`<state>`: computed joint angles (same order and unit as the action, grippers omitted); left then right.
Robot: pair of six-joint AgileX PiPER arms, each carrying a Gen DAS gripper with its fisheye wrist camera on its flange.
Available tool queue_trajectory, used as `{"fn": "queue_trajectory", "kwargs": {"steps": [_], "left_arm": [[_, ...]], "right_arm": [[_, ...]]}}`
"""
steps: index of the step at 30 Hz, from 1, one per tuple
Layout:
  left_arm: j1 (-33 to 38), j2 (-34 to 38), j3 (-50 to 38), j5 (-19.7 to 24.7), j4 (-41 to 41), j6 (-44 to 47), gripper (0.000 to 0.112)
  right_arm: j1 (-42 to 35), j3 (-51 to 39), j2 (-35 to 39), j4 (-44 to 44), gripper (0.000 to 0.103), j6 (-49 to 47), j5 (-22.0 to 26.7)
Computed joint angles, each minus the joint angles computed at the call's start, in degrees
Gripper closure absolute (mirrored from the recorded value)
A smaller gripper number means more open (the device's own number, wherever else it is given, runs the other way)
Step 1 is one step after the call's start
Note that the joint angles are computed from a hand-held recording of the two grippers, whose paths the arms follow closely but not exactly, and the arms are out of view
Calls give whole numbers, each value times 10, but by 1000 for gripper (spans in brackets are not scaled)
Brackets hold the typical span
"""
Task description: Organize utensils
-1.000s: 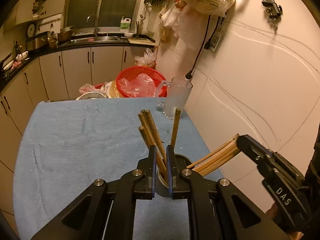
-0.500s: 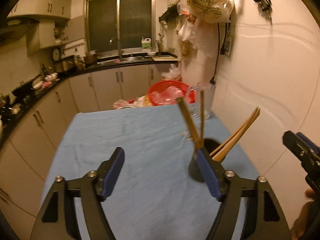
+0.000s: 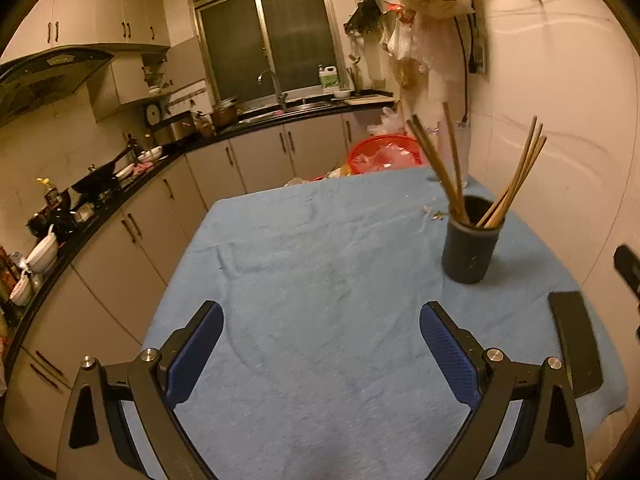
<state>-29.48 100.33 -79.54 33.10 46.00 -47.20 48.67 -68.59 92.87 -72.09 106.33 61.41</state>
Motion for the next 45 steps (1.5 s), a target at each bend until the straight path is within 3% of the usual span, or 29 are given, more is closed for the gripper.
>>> {"fn": "queue_trajectory", "kwargs": {"steps": [7, 45], "left_arm": [[15, -9, 39, -40, -17, 15, 14], [36, 26, 42, -51, -33, 32, 14]], "right_arm": [[15, -39, 35, 12, 25, -45, 0], [-21, -115, 107, 84, 25, -134, -37]]}}
